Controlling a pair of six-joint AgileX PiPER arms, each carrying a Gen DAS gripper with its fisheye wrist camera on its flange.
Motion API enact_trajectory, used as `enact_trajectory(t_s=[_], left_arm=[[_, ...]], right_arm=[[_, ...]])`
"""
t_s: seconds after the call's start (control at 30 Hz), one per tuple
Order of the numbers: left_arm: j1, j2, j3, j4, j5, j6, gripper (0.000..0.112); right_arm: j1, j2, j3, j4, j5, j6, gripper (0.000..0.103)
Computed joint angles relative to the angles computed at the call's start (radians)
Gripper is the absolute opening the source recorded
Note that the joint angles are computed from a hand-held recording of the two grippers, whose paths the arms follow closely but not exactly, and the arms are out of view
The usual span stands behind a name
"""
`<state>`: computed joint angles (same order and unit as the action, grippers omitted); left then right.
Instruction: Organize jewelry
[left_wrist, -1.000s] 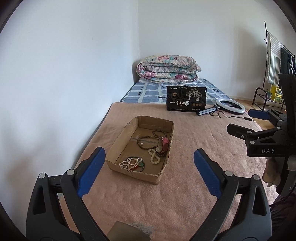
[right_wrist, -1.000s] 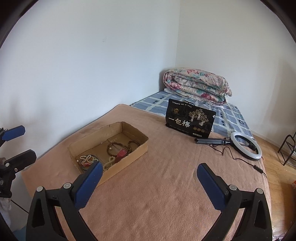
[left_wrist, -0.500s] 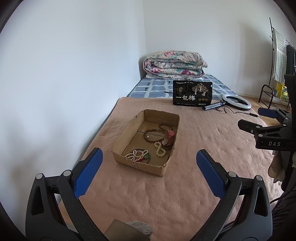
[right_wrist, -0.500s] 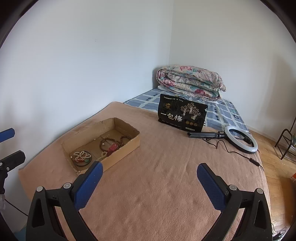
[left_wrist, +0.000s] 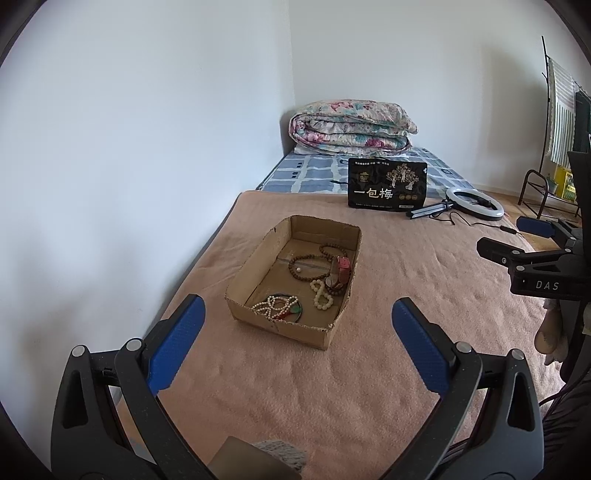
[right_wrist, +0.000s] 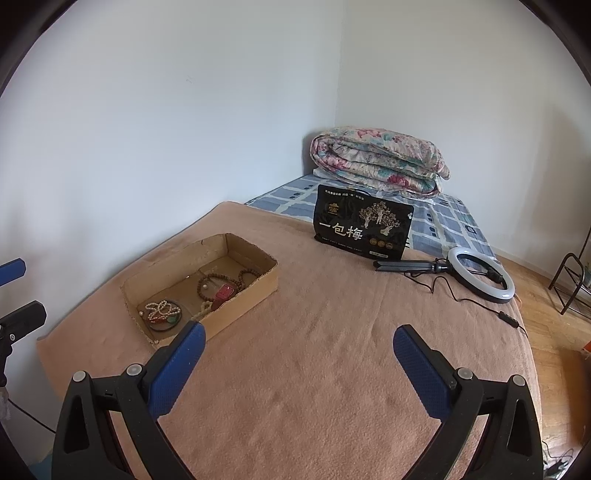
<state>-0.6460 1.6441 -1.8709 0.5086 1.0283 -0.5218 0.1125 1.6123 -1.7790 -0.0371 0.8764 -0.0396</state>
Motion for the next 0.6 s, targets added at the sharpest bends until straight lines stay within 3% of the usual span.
enact_trajectory(t_s=[0.6], left_arm=[[0.006,-0.003,0.004,-0.004,-0.003,0.006,0.103]], right_arm=[[-0.002,0.004,-0.008,-0.003,0.010,0.011,0.103]])
